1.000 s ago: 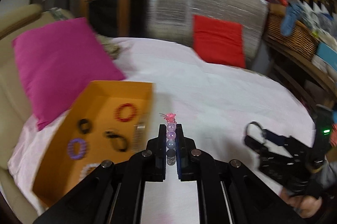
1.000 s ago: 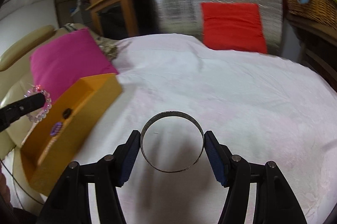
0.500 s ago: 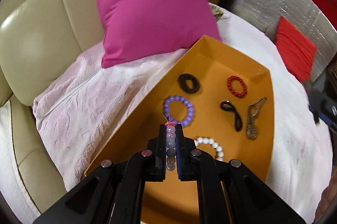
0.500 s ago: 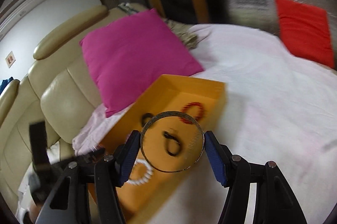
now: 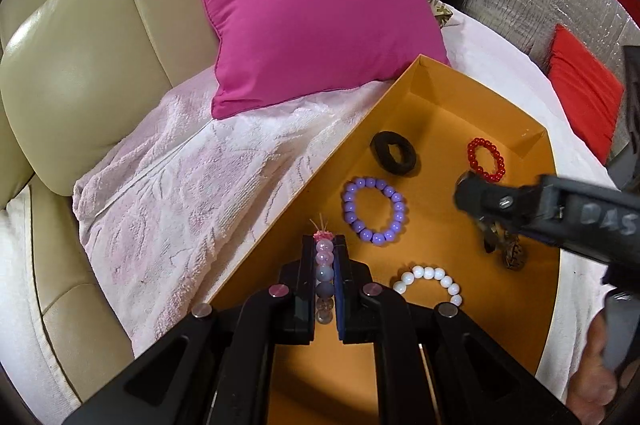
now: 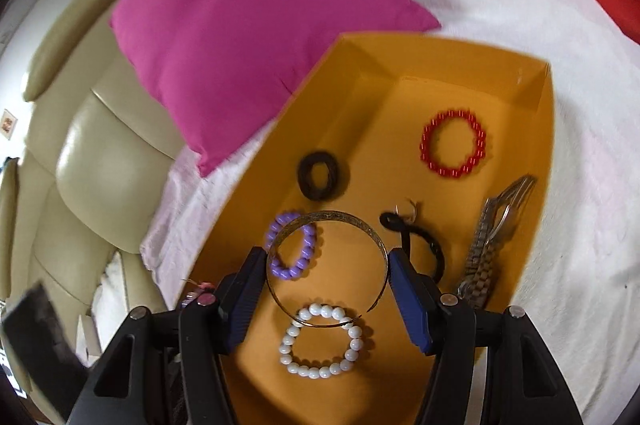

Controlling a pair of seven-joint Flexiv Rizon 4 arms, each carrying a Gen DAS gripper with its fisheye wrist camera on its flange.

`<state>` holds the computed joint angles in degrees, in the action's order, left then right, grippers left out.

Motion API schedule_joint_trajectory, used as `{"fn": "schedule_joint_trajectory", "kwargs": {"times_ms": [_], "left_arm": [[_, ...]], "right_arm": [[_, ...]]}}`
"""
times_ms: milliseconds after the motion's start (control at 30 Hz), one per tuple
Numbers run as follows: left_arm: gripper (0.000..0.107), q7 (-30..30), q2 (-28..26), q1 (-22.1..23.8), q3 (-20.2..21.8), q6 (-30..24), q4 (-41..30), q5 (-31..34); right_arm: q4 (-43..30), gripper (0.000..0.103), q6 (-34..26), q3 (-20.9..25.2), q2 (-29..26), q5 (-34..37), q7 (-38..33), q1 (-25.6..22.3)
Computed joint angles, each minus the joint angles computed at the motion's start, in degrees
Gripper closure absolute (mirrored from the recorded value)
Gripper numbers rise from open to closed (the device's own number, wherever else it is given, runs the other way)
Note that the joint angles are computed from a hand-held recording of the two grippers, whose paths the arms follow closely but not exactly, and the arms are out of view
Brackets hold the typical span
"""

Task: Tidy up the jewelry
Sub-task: 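Carry both items into the orange box and open both tools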

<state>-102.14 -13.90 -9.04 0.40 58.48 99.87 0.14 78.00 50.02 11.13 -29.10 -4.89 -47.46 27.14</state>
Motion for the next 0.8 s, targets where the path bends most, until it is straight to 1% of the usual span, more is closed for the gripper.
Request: {"fn": "schedule_joint_trajectory", "kwargs": {"times_ms": [167,500,800], "left_arm": [[0.099,-1.24,-0.38,-0.28,0.47,-0.77,-0.84,1.65],[0.099,-2.38,-1.07,-0.21,0.75,-2.20,-1.93,2.77],[0.099,-3.10,-2.17,-0.16,0.94,-5.28,-3.65,3.65]], "right_arm": [[-1.75,0.038,-2.06,-0.70,-1.19,-0.10,1.75,0.31],[-5.61,0.038,-6.46,-1.34,-3.46,-0.94,2.51,0.42],[-8.32,0.037,-9.34,-1.66,-5.08,-1.13,2.97,0.72]]}}
